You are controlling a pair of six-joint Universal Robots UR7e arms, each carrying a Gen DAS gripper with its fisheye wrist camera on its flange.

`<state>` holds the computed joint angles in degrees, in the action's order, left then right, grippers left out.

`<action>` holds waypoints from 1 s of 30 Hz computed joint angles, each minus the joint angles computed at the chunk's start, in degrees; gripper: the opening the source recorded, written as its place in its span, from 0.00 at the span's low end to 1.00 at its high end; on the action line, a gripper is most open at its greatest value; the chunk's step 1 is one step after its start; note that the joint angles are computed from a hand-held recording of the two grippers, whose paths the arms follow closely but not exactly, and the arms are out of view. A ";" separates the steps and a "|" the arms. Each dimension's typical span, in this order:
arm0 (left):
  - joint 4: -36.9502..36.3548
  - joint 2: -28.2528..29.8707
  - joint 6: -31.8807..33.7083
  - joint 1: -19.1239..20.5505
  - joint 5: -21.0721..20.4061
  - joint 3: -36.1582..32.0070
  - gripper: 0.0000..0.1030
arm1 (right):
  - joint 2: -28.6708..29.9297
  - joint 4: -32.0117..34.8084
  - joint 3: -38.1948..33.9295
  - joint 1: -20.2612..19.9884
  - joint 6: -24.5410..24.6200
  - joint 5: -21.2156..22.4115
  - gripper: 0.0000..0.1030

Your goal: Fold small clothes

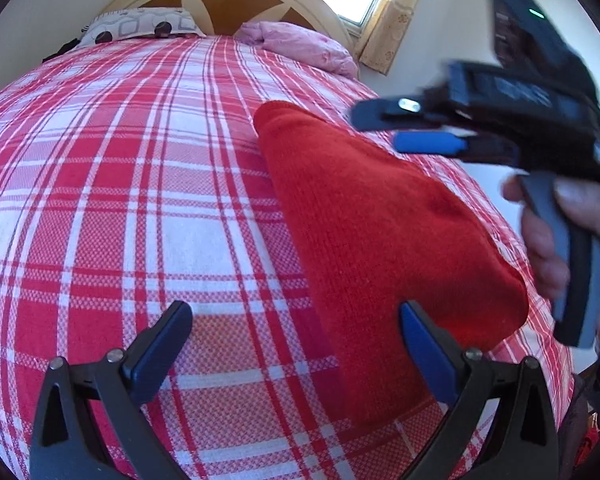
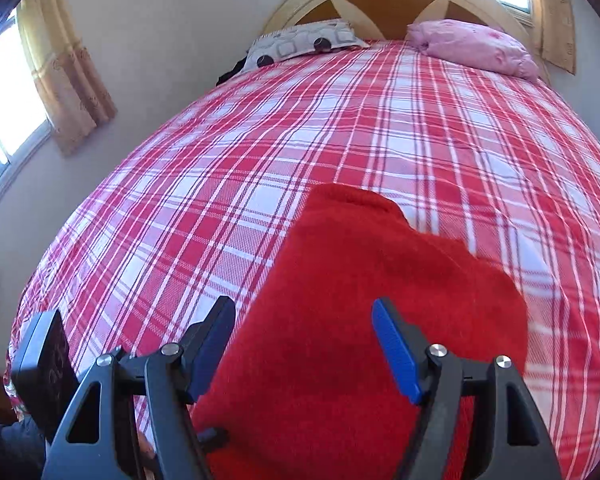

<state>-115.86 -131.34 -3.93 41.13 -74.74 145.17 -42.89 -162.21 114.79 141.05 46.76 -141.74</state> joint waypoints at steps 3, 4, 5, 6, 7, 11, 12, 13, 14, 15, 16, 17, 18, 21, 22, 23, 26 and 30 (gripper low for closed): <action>1.70 -0.12 -0.31 -1.24 1.07 0.03 1.00 | 1.27 -1.62 -1.23 -4.16 -1.63 2.93 0.69; 2.47 -0.39 -0.45 -1.76 1.55 0.04 1.00 | 1.91 -0.78 -1.85 -5.88 -1.56 4.28 0.64; 3.04 -0.69 -0.41 -2.08 1.86 0.05 1.00 | 2.51 -2.35 -1.88 -7.02 -2.42 5.93 0.58; 3.74 -1.29 -0.47 -2.36 2.00 -0.01 1.00 | 3.40 -5.19 -1.92 -8.03 -4.12 8.20 0.58; 4.11 -1.75 -0.54 -2.44 2.12 -0.07 1.00 | 4.38 -6.55 -2.47 -8.31 -5.59 9.08 0.58; 3.28 -1.67 -0.20 -0.85 2.06 -0.39 1.00 | 8.04 -6.10 -6.55 -7.79 -11.15 9.90 0.58; 3.13 -1.27 -0.18 -0.45 1.89 -0.46 1.00 | 8.59 -6.33 -6.99 -8.01 -11.71 9.85 0.58; 2.91 -0.93 -0.19 -0.31 1.98 -0.43 1.00 | 8.90 -7.58 -6.76 -8.67 -11.86 10.17 0.58; 2.89 -0.81 -0.23 -0.41 2.23 -0.36 1.00 | 9.22 -9.68 -6.32 -9.31 -12.35 10.71 0.58; 2.91 -0.82 -0.26 -0.55 2.39 -0.29 1.00 | 9.36 -10.09 -6.35 -9.50 -12.69 10.97 0.58; 2.96 -0.85 -0.22 -0.65 2.51 -0.24 1.00 | 9.30 -9.62 -6.60 -9.49 -12.80 11.07 0.58; 2.87 -0.77 -0.13 -0.64 2.52 -0.21 1.00 | 9.22 -9.27 -6.77 -9.30 -12.62 10.92 0.58; 2.68 -0.58 -0.13 -0.65 2.49 -0.19 1.00 | 8.65 -8.91 -6.55 -8.43 -12.35 10.18 0.58; 1.74 -0.08 0.57 0.33 1.65 -0.33 1.00 | 6.74 -12.44 -4.06 -5.44 -12.14 8.30 0.58; 1.24 0.22 0.89 0.92 1.17 -0.43 1.00 | 5.81 -14.61 -2.60 -3.71 -11.61 7.27 0.58; 0.79 0.54 1.01 1.10 1.06 -0.41 1.00 | 4.85 -16.68 -0.99 -1.97 -10.79 6.49 0.58; 2.20 -0.66 0.24 0.13 1.52 -0.30 1.00 | 3.14 -14.81 1.28 1.59 -6.59 4.13 0.58; 2.19 -0.59 0.10 -0.14 1.80 -0.21 1.00 | 1.98 -5.12 4.30 3.07 4.57 4.30 0.58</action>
<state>-113.67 -131.93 -3.83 40.99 -72.94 144.96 -40.91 -167.33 119.09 144.12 51.34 -137.43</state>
